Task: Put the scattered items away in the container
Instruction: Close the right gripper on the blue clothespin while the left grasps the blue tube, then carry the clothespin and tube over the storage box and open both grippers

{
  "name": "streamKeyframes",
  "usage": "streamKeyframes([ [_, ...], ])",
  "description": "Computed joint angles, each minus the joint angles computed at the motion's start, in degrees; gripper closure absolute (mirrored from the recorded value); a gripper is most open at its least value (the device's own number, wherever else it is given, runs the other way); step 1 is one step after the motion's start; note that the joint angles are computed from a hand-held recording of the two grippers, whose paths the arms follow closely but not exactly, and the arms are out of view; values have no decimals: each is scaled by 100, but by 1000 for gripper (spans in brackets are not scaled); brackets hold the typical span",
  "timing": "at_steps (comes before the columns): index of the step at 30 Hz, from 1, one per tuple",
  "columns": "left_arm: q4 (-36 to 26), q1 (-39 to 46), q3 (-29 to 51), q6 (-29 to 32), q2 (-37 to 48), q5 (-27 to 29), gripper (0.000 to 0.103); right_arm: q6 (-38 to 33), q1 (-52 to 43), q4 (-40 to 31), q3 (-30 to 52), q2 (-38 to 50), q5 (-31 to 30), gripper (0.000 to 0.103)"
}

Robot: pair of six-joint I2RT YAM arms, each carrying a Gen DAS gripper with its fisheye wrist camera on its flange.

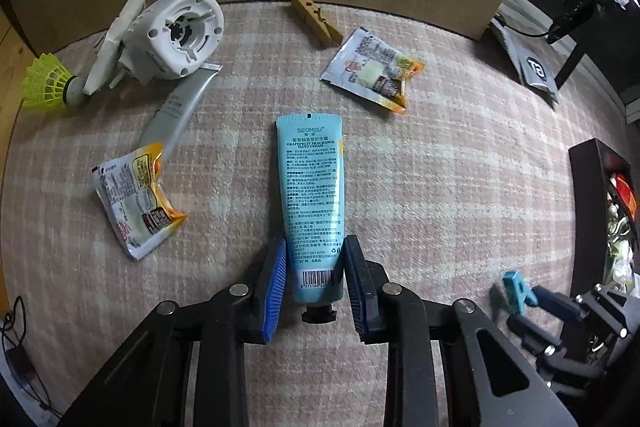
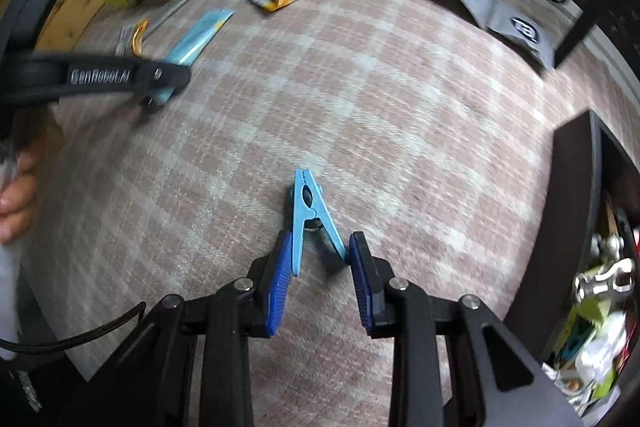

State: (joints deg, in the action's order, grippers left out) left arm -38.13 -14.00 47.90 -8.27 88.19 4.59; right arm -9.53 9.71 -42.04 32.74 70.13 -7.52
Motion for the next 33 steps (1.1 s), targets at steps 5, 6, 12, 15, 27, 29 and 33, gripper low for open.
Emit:
streamKeyframes([
  [5,-248,-245,-152,-124,-535,66,77,-366,-842,-412,106,-419,-249,75],
  [6,-283,-312,-154,-157,-599,79,77,-485,-1077,-542,150,-527,-310,75],
  [12,-525,-1205,131,-568,-897,121,77,-1641,-2853,-1462,599,-947,-717,75],
  [15,-725,-2024,563,-960,-864,89,77,-2189,-3696,-1707,901,-857,-809,75],
  [27,-925,-4515,2635,-1940,561,246,77,-3823,-6804,-1985,2409,420,-979,75],
  [29,-967,-4822,3046,-2021,869,259,76,-3849,-7010,-1902,2557,640,-963,75],
  [33,-1099,-5233,3627,-2035,1297,163,76,-3955,-7447,-1838,2915,1084,-957,75],
])
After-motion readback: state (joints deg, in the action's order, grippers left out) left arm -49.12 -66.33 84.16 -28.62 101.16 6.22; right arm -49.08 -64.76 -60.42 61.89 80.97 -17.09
